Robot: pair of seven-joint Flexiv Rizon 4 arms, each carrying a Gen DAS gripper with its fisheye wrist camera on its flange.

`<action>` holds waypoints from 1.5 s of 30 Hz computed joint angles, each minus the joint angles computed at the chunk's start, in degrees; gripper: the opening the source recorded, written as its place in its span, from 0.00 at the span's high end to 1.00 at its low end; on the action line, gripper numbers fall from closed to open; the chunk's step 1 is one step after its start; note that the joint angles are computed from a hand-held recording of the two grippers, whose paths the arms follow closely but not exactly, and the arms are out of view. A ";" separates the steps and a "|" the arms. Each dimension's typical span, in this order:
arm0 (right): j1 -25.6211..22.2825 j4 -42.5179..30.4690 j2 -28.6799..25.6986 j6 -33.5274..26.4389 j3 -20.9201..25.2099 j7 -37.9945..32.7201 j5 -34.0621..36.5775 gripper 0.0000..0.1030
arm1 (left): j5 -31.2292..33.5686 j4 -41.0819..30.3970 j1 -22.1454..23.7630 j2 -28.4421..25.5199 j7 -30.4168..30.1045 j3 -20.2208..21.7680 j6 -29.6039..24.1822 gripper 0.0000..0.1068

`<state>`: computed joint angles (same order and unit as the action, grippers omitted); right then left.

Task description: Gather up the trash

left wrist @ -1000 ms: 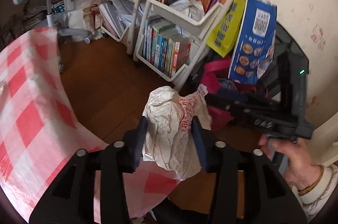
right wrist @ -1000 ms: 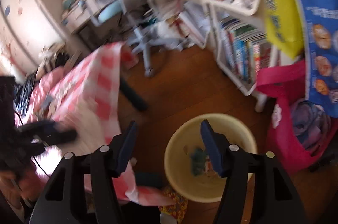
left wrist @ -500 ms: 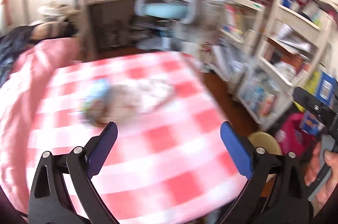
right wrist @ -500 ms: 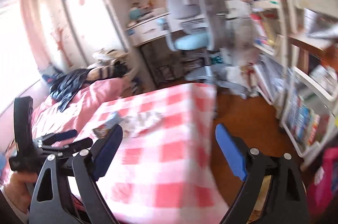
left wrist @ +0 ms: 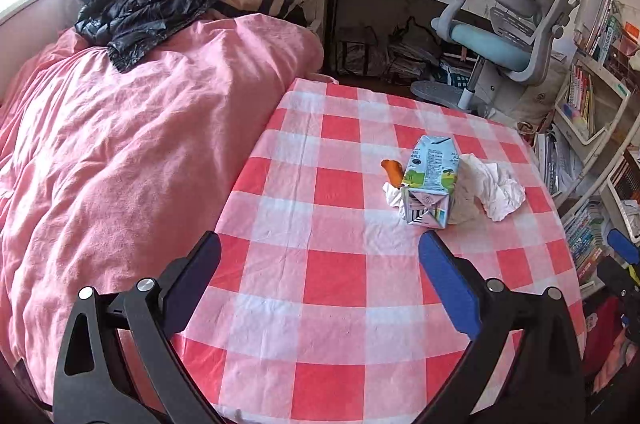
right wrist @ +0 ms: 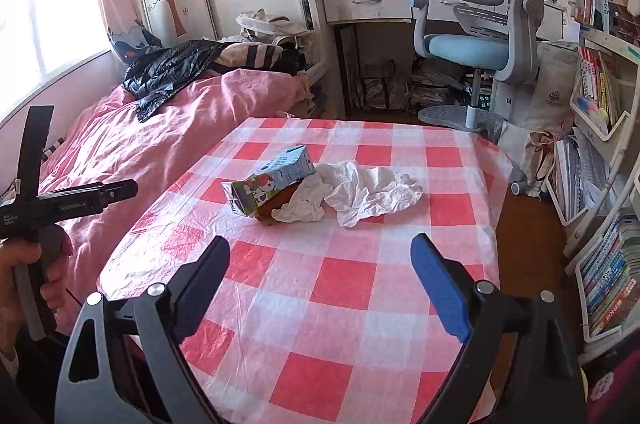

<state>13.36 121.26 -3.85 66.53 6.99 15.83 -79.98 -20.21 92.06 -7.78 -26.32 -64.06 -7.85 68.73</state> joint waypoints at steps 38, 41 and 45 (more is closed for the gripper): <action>3.90 -1.87 -2.43 -6.15 0.11 -14.33 11.03 0.13 | 1.71 -1.36 -1.06 -0.59 0.18 0.48 -3.99 0.11; 3.97 -1.97 -2.55 -6.19 0.11 -14.53 11.11 0.13 | 1.72 -1.35 -1.07 -0.59 0.16 0.47 -4.02 0.11; 4.10 -2.07 -2.77 -6.20 0.07 -14.70 11.10 0.13 | 1.72 -1.33 -1.05 -0.60 0.23 0.45 -3.94 0.11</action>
<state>17.45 119.19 -6.62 60.33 7.06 1.14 -68.88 -18.49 90.73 -8.83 -26.91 -63.82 -7.40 64.80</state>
